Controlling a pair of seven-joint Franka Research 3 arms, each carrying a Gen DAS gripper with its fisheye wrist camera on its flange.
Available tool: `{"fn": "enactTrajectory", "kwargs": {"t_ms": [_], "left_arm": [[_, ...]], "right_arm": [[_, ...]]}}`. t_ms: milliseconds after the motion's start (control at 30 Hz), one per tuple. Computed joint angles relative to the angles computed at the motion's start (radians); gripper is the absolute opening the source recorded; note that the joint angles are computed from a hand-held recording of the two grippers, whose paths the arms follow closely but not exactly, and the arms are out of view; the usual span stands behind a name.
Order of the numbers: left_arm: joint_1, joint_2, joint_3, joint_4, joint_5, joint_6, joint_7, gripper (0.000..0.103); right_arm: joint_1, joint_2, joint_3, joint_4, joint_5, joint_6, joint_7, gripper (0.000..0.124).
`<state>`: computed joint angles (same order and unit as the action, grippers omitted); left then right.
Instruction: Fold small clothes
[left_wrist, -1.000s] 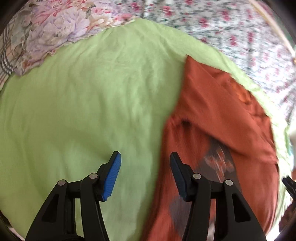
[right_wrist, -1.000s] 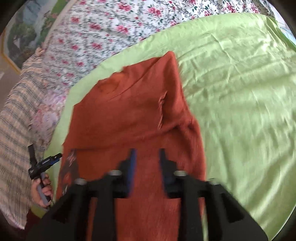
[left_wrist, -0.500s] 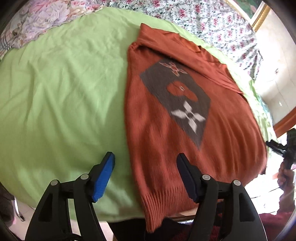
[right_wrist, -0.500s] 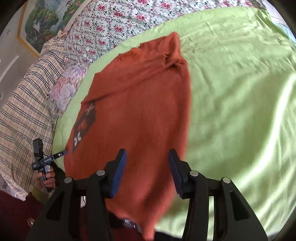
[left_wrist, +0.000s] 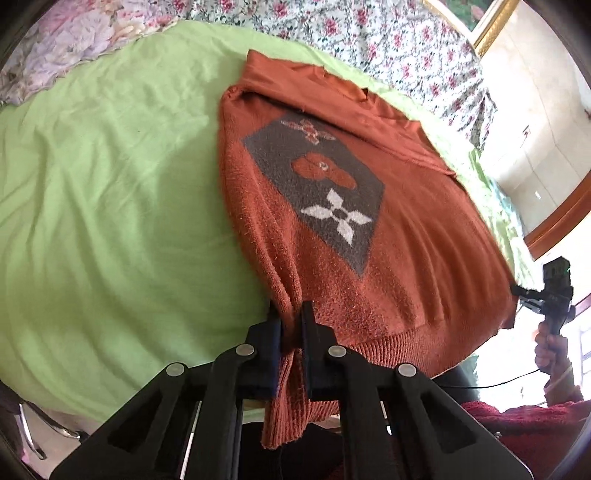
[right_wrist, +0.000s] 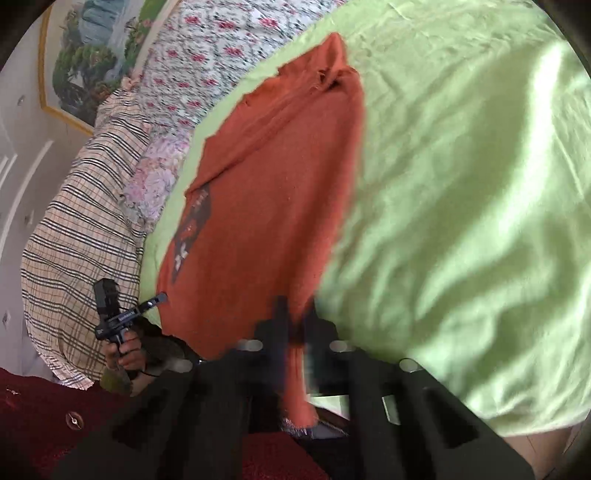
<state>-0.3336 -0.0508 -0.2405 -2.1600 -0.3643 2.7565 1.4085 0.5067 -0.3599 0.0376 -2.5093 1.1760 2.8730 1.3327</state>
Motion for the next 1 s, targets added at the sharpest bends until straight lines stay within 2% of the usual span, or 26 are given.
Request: {"fn": "enactTrajectory", "kwargs": {"t_ms": [100, 167, 233, 300, 400, 467, 500, 700, 800, 867, 933, 967, 1000], "left_arm": [[0.004, 0.001, 0.010, 0.007, -0.037, -0.047, 0.030, 0.011], [0.009, 0.011, 0.010, 0.021, -0.048, -0.088, 0.041, 0.020], [0.009, 0.013, 0.008, 0.027, -0.099, -0.116, 0.096, 0.038], [0.007, 0.013, -0.001, 0.027, -0.107, -0.115, 0.114, 0.045], [0.004, 0.021, -0.013, 0.031, -0.033, -0.104, 0.084, 0.043], [0.002, 0.021, -0.016, 0.029, -0.018, -0.101, 0.087, 0.020], [0.002, 0.018, -0.012, 0.027, -0.054, -0.106, 0.118, 0.012], [-0.003, -0.003, -0.003, -0.010, -0.162, -0.060, 0.181, 0.011], [-0.002, 0.015, 0.007, 0.011, -0.226, -0.107, 0.203, 0.019], [0.001, 0.020, 0.004, 0.017, -0.274, -0.109, 0.234, 0.022], [0.003, 0.017, -0.006, 0.012, -0.225, -0.090, 0.217, 0.013], [0.002, 0.012, -0.009, 0.004, -0.217, -0.076, 0.213, 0.012], [0.000, 0.005, -0.009, -0.003, -0.229, -0.066, 0.214, 0.011]], "right_arm": [[0.013, -0.038, -0.011, -0.033, 0.038, 0.008, -0.030, 0.007], [0.018, -0.042, -0.015, -0.038, 0.055, 0.011, -0.045, 0.008], [0.016, -0.033, -0.016, -0.034, 0.058, -0.002, -0.046, 0.012], [0.023, -0.029, -0.034, -0.030, 0.093, -0.036, -0.090, 0.015], [0.024, -0.030, -0.038, -0.026, 0.174, -0.057, -0.178, 0.027], [0.016, -0.026, -0.034, -0.018, 0.220, -0.078, -0.227, 0.032], [0.007, -0.029, -0.031, -0.019, 0.229, -0.092, -0.236, 0.032], [-0.028, -0.059, -0.005, -0.042, 0.234, -0.122, -0.244, 0.032], [-0.025, -0.031, -0.007, -0.017, 0.264, -0.145, -0.295, 0.033], [-0.023, 0.008, -0.002, 0.015, 0.308, -0.147, -0.352, 0.033], [-0.027, 0.033, 0.007, 0.038, 0.360, -0.148, -0.401, 0.032], [-0.034, 0.038, 0.018, 0.043, 0.350, -0.142, -0.399, 0.031], [-0.039, 0.038, 0.032, 0.044, 0.319, -0.128, -0.385, 0.020]]}}
